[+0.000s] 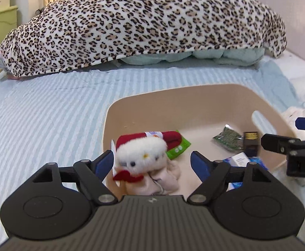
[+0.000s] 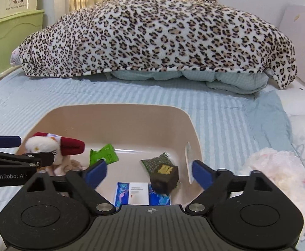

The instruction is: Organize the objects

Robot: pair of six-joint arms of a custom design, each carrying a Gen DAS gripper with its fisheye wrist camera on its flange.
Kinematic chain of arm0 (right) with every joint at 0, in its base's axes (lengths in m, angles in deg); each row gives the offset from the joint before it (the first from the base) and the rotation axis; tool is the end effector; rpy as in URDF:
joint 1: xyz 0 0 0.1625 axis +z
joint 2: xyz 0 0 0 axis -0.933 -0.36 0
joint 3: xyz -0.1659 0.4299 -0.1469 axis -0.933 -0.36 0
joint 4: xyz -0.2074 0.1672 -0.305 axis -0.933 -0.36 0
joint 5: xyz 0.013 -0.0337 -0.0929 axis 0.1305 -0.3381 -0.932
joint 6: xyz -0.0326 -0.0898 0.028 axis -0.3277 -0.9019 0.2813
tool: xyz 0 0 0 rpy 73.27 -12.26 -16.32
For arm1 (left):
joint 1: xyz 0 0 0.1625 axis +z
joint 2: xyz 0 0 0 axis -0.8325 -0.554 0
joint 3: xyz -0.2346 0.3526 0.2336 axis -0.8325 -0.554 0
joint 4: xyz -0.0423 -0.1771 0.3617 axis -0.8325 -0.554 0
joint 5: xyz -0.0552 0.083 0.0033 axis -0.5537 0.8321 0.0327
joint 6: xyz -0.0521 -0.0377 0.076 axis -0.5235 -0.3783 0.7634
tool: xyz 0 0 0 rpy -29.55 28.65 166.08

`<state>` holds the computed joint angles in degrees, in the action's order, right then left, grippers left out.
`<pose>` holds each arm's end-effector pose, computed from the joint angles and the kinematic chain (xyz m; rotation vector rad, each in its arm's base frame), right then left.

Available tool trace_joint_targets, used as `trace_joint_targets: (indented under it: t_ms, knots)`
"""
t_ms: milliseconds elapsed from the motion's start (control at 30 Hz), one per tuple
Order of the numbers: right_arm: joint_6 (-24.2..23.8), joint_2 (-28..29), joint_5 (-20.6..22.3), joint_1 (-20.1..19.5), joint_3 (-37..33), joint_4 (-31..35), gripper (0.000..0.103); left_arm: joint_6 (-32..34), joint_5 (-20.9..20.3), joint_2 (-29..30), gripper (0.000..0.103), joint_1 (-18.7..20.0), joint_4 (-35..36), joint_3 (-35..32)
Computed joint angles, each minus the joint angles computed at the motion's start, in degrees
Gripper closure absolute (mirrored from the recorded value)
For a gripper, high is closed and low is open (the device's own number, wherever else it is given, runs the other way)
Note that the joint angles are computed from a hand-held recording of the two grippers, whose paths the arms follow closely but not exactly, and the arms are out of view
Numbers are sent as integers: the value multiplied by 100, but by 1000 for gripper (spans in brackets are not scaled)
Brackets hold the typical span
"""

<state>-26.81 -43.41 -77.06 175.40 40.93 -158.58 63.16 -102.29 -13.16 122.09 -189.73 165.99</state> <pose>0.2973 -0.7500 0.1032 0.5131 -2.2097 0.9590 -0.1364 -0.7742 0.2221 0.7098 2.2767 -0.8352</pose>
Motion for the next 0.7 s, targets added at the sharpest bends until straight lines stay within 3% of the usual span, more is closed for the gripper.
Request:
trace_joint_targets:
  t_ms: [333, 700]
  knots:
    - [63, -357, -121, 322, 813, -518, 0, -416, 140, -665, 17, -210, -151, 798]
    - [390, -644, -293, 550, 1626, -776, 0, -492, 170, -1225, 17, -368, -772, 1696]
